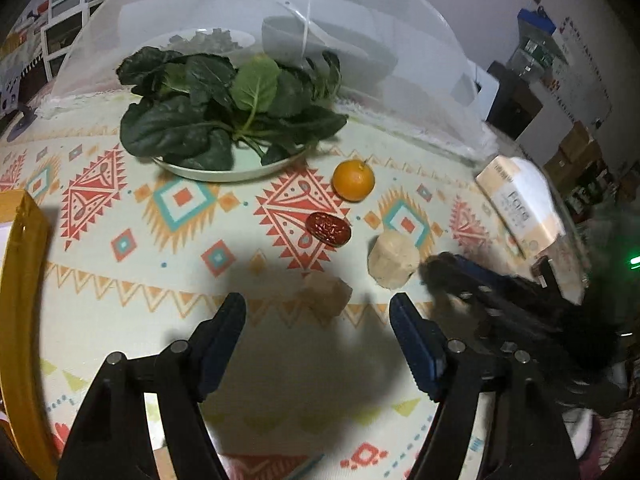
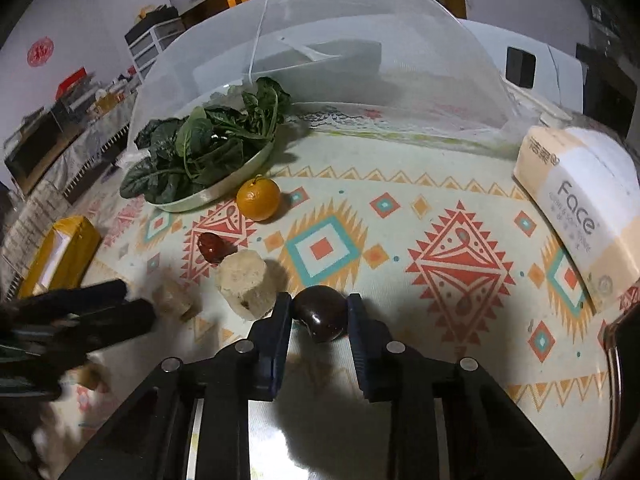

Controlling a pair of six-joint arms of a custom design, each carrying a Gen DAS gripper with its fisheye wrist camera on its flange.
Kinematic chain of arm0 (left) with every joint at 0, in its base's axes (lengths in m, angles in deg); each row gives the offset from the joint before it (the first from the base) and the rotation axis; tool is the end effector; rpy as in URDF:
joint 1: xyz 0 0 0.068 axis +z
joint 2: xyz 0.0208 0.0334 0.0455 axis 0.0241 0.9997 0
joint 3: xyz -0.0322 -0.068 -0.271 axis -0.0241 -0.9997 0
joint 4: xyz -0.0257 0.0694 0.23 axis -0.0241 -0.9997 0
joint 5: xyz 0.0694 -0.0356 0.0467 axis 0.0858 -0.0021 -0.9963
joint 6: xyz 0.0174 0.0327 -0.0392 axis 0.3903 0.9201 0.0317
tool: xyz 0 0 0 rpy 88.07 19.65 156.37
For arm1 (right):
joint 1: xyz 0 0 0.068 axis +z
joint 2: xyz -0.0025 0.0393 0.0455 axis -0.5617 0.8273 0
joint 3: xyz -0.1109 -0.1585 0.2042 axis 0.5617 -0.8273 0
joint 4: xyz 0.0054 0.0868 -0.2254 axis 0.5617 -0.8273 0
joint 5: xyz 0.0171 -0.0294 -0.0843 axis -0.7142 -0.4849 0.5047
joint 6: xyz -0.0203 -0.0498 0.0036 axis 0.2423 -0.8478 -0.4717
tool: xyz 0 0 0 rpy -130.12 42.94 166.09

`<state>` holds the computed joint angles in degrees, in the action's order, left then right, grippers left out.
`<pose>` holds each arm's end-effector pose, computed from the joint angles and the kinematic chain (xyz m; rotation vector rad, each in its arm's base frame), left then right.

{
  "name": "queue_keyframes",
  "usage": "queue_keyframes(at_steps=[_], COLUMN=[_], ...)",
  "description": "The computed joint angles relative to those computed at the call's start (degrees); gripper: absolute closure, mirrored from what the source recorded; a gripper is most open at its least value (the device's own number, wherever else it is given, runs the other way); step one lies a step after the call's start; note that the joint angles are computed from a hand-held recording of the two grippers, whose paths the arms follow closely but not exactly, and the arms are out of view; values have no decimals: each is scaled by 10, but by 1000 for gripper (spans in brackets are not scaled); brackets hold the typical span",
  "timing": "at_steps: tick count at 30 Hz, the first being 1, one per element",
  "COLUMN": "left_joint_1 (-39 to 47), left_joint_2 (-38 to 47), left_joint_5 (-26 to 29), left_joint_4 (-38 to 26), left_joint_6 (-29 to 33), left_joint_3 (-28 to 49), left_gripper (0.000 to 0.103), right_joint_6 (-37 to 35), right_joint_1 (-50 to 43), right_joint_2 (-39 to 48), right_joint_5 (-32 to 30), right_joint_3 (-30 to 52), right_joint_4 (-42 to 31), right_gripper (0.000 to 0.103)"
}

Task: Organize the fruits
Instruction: 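Grasp the square beige cake with the left tool, then carry the square cake and dark cherry into the tray and open both tools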

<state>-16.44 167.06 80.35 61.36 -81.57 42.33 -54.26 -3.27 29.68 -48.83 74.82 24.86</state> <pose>0.2364 -0.0838 0.1832 0.3319 2.5954 -0.4258 0.2009 0.1144 0.1751 0.0698 2.4610 0.3102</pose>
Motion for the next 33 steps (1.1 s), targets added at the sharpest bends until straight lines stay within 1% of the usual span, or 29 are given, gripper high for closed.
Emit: queue_keyframes(at_steps=[3, 6, 7, 8, 10, 12, 15, 18, 21, 23, 24, 25, 26, 27, 28, 30, 33], left_joint_1=[-33, -56, -61, -67, -71, -62, -59, -47, -13, 34, 71, 95, 145, 196, 265, 385, 564], left_joint_2=[13, 25, 29, 32, 32, 31, 5, -51, -127, -186, -216, -232, -258, -272, -286, -298, -261], left_joint_5=[-54, -83, -90, -95, -107, -86, -82, -72, -47, -15, 10, 25, 53, 84, 124, 182, 263], left_joint_4=[20, 29, 31, 29, 25, 22, 16, -15, -67, -110, -135, -149, -179, -204, -237, -283, -347], left_joint_6=[-4, -3, -3, -5, -5, -9, -13, -3, 18, 41, 58, 69, 96, 125, 166, 241, 371], left_joint_3=[-4, -3, -3, -1, 3, 4, -6, -16, -23, -29, -30, -30, -29, -23, -16, -1, 32], left_gripper=[29, 29, 33, 53, 72, 72, 72, 72, 72, 72, 72, 72, 72, 72, 72, 72, 72], right_joint_6=[0, 0, 3, 4, 10, 20, 39, 68, 104, 131, 146, 157, 167, 179, 186, 195, 195], right_joint_1=[-8, -1, 3, 5, 14, 27, 52, 99, 152, 195, 221, 242, 259, 284, 300, 331, 369], right_joint_2=[-21, -40, -50, -58, -80, -99, -117, -126, -123, -115, -105, -96, -88, -73, -59, -26, 38], right_joint_5=[-13, -2, 4, 8, 19, 34, 53, 83, 116, 140, 154, 165, 173, 182, 187, 194, 194], right_joint_3=[1, 6, 8, 9, 10, 12, 18, 32, 51, 70, 84, 96, 106, 124, 138, 171, 232], right_joint_4=[-13, -37, -49, -58, -78, -100, -127, -158, -185, -203, -213, -219, -223, -227, -227, -225, -209], right_gripper=[73, 73, 73, 73, 73, 73, 73, 73, 73, 73, 73, 73, 73, 73, 73, 73, 73])
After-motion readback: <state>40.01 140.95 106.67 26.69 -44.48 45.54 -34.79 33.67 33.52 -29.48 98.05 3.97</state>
